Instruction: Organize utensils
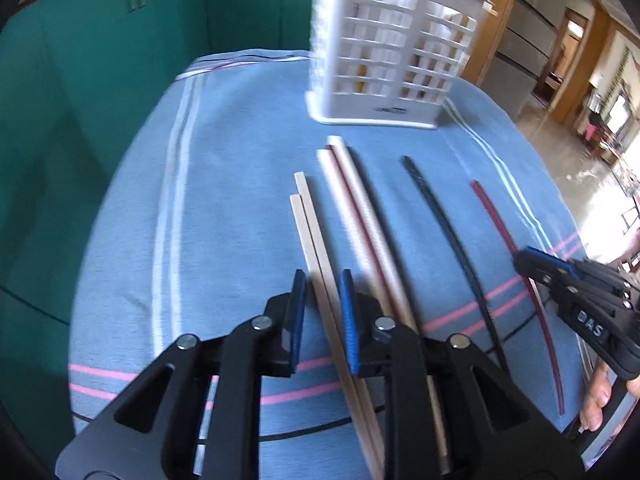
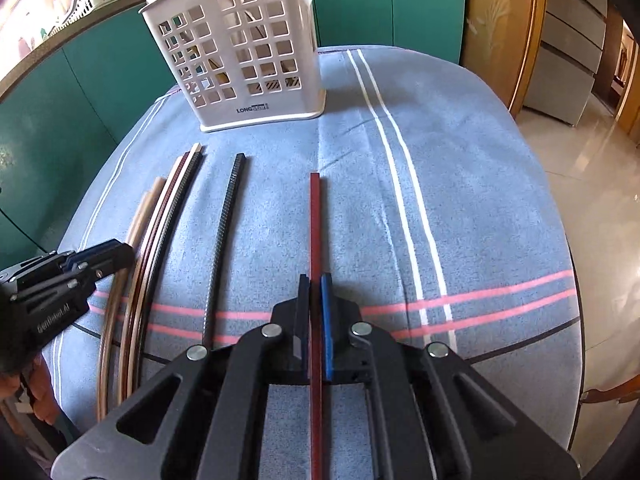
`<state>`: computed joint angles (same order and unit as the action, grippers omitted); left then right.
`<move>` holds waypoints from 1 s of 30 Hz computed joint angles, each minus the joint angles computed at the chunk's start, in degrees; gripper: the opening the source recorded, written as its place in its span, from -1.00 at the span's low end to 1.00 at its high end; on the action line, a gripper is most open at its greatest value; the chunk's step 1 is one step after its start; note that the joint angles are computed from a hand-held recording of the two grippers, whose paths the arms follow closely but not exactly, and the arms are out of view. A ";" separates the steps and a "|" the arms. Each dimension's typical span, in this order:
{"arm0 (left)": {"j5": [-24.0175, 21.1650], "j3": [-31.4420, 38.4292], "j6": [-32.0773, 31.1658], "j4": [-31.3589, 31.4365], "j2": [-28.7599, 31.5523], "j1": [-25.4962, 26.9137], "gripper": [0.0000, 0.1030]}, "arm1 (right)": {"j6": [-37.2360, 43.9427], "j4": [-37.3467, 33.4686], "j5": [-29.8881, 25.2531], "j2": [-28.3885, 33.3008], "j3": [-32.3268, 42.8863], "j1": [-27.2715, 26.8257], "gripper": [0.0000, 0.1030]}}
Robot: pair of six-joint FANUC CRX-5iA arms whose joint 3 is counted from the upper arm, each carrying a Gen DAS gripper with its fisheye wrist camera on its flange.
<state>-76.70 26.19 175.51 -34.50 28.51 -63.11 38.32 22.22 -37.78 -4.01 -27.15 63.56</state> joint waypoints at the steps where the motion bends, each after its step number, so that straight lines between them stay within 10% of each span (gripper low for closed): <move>1: -0.48 -0.53 0.83 -0.38 -0.48 -0.04 -0.58 | 0.09 -0.08 0.19 -0.08 -0.11 -0.07 -0.88; 17: -2.70 -3.37 4.39 -0.89 -2.34 0.69 -0.18 | -0.81 0.26 0.73 -0.67 -0.74 -0.04 -0.86; 30: -5.67 -2.23 4.89 0.12 -1.70 0.87 -0.36 | -1.58 -0.83 -1.35 -0.72 -0.02 -0.17 -0.87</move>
